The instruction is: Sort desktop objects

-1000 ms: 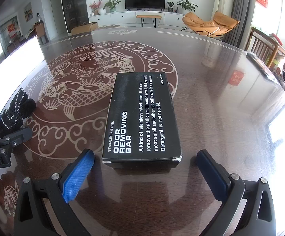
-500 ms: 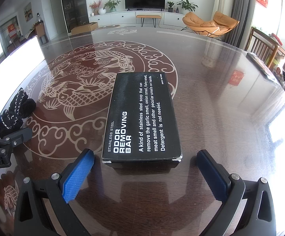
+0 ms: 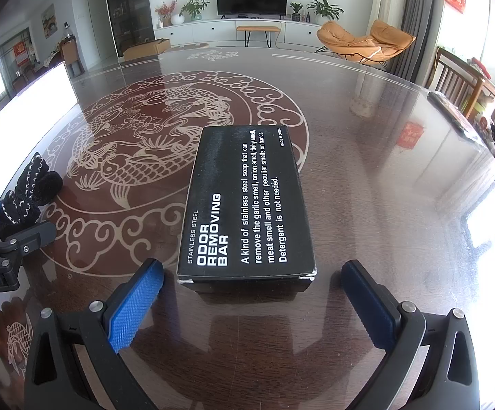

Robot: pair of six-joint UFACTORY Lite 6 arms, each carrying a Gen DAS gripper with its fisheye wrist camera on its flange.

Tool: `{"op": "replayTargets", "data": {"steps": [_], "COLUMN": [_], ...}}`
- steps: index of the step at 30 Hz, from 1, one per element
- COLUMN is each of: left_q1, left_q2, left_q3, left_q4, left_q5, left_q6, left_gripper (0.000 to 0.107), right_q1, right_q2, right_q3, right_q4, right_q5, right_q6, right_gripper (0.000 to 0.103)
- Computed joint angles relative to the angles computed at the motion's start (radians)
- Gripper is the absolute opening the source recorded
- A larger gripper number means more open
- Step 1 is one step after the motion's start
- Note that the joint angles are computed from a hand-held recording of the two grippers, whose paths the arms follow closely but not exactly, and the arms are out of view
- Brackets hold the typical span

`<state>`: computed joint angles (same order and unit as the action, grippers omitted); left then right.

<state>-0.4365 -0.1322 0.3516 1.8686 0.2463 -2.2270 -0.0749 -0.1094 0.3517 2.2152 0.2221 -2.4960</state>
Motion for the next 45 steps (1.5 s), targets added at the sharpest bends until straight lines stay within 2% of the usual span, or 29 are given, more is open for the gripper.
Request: {"op": "replayTargets", "data": {"steps": [45], "left_q1": [0.002], "left_q2": [0.006], "left_q3": [-0.004], "left_q4": [0.046], "left_q5": [0.003], "left_q6": [-0.046], "left_gripper": [0.103], "right_q1": [0.0], "right_q2": [0.001], "right_q3": [-0.001], "right_q4": [0.008], "right_q5": [0.0], "right_q6": [-0.007], "right_gripper": [0.103]}}
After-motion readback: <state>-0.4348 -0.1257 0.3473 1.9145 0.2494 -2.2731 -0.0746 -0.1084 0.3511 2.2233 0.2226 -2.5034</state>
